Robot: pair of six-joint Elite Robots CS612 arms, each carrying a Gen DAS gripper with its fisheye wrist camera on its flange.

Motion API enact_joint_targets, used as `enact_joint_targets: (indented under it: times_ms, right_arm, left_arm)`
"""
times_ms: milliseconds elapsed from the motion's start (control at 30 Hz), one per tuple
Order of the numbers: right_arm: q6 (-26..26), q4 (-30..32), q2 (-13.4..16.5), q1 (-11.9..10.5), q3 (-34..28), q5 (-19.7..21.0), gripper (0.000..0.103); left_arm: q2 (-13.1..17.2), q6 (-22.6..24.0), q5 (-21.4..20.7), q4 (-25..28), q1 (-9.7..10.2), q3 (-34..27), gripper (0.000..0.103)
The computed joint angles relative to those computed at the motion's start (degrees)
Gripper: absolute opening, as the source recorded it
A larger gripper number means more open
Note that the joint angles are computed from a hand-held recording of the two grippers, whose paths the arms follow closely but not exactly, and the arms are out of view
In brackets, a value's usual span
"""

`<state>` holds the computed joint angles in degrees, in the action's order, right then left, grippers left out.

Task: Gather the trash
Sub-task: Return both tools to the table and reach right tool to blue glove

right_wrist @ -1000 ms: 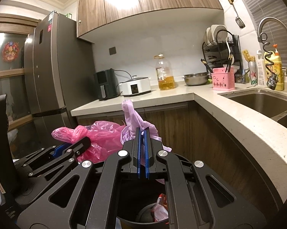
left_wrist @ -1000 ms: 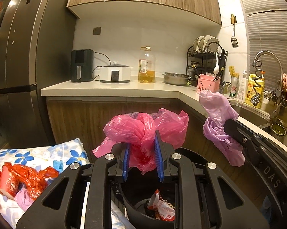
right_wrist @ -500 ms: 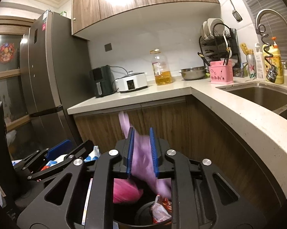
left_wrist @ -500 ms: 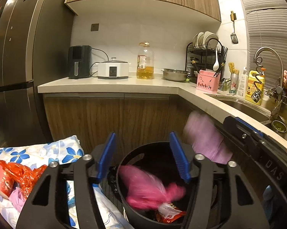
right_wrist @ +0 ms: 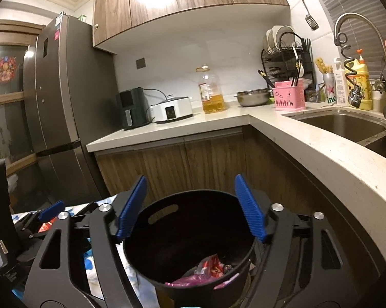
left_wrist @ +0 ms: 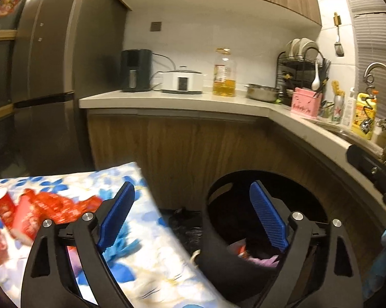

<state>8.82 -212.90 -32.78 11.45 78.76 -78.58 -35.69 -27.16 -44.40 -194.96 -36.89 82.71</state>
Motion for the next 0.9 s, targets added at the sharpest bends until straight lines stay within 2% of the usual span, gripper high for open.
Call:
enact_joint_targets:
  times_ms: [100, 267, 433, 667, 900]
  right_arm:
    - [-1.14, -1.10, -0.38, 0.46, 1.36, -0.50, 0.075]
    - [-2.59, -3.38, -0.74, 1.47, 3.40, -1.12, 0.076]
    - [-2.98, -2.94, -0.67, 2.52, 4.00, 0.50, 0.076]
    - [-4.19, -0.97, 0.02, 4.66, 3.52, 2.39, 0.076]
    - [-6.03, 3.58, 1.21, 6.96, 1.22, 2.88, 0.076]
  left_arm:
    - [-1.02, -2.01, 2.28, -0.23, -0.53, 2.77, 0.095]
    - [-2.94, -5.70, 9.52, -1.06, -1.78, 8.75, 0.095]
    - [-5.42, -14.05, 16.21, 2.98, -2.68, 15.14, 0.095]
    - [-8.28, -23.72, 19.96, 6.61, -3.17, 21.90, 0.095]
    - [-9.46, -26.29, 20.53, 6.23, -3.17, 25.09, 0.095]
